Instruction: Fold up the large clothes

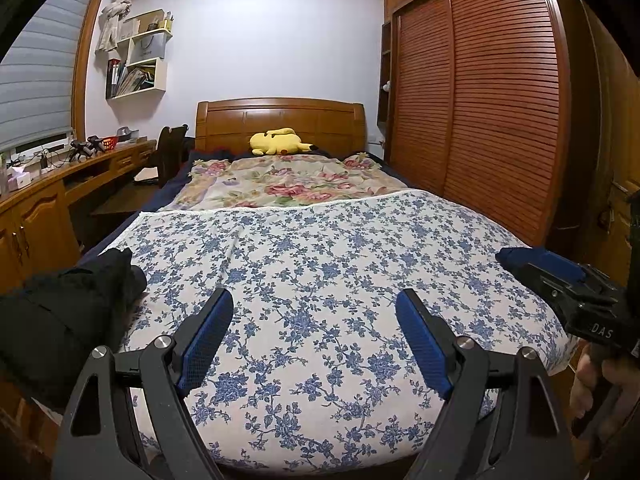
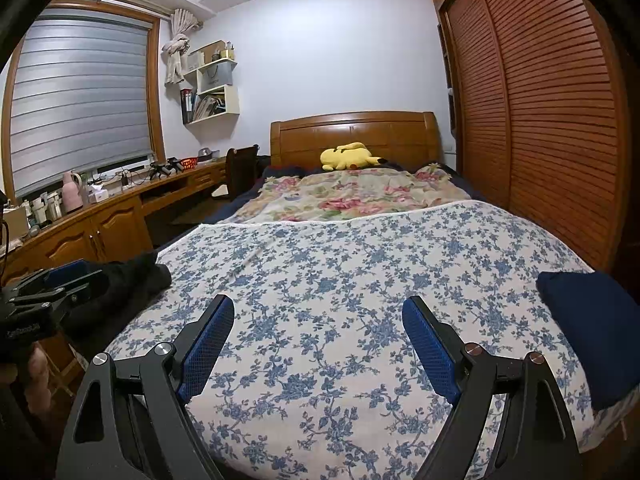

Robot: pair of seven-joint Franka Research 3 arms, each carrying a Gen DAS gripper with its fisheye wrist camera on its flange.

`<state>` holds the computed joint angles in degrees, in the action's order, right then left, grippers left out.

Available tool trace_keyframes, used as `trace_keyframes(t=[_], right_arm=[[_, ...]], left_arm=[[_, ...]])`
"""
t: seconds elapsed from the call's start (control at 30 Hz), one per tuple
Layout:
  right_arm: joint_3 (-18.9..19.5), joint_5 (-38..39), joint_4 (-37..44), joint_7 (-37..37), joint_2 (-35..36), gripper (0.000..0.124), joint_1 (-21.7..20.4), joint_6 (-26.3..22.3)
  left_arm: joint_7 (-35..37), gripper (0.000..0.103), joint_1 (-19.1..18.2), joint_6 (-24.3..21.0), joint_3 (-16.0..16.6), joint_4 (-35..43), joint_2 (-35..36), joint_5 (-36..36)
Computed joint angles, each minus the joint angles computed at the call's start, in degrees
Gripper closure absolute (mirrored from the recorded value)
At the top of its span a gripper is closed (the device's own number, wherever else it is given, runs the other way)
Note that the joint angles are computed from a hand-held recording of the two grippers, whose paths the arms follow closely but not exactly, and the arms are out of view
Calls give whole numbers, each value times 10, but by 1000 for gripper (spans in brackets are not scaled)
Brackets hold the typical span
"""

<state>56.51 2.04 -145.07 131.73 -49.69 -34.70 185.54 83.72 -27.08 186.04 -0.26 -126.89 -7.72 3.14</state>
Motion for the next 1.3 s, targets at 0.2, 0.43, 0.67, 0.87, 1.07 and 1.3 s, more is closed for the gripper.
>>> trace_keyframes(t=[0.2, 0.43, 0.67, 0.87, 1.07, 1.3], right_arm=[[-2, -1, 0, -2, 3, 37, 2, 1], [-4, -1, 0, -4, 6, 37, 4, 1], [-5, 0, 1, -6, 7, 37, 4, 2], [-4, 0, 2, -8, 10, 37, 3, 5], [-3, 2, 3, -10, 11, 37, 1, 6], [0, 5, 4, -11, 12, 37, -2, 8]], left_arm=[[1, 19, 5, 0, -4, 0, 0, 0], [5, 19, -1, -1, 1, 1, -1, -4], [3, 19, 2, 0, -2, 0, -1, -3], [2, 19, 0, 0, 0, -2, -2, -1], [2, 19, -3, 0, 4, -2, -2, -1], [1, 19, -2, 1, 3, -2, -2, 0]])
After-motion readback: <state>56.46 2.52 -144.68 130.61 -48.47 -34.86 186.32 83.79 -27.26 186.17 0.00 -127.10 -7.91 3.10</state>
